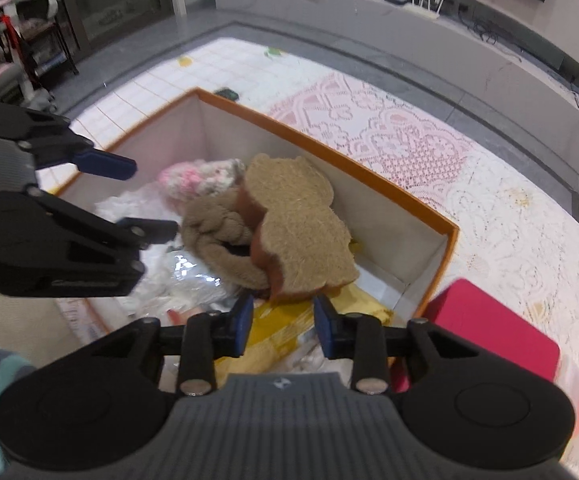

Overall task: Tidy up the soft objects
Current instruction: 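Move both tools back to the clear bag and orange fruit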

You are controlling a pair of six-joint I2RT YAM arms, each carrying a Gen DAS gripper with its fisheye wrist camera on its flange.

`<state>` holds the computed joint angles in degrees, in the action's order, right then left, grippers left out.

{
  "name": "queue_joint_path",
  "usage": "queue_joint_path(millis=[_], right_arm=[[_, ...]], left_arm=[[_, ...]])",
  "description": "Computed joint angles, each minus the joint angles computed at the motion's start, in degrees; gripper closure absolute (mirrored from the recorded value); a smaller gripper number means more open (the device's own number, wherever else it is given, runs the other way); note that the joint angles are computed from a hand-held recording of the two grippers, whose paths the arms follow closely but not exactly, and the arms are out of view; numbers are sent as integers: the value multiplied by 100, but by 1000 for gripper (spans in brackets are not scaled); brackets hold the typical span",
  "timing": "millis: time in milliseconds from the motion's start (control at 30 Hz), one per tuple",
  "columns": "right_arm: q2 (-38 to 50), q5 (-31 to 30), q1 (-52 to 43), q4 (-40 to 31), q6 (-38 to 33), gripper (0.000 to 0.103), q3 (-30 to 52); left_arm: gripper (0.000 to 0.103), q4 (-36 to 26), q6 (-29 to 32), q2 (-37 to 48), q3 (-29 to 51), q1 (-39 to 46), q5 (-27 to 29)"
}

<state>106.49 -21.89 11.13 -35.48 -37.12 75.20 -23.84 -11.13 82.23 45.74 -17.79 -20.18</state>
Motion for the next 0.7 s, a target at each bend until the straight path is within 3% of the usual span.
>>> queue_joint_path(millis=[233,467,700], right_arm=[[-800,-826,-965,-397,-381,56,-551],[-1378,-1318,-2209,-420,-923,51,-1125],[-952,-1305,-3487,-465,-1337,44,-1013]], left_arm=[[25,-145,-682,-162,5,-1212,-872],[25,175,-1500,-143,125,-2566,-1438],[25,840,-1554,663,693,-3350,-1266]])
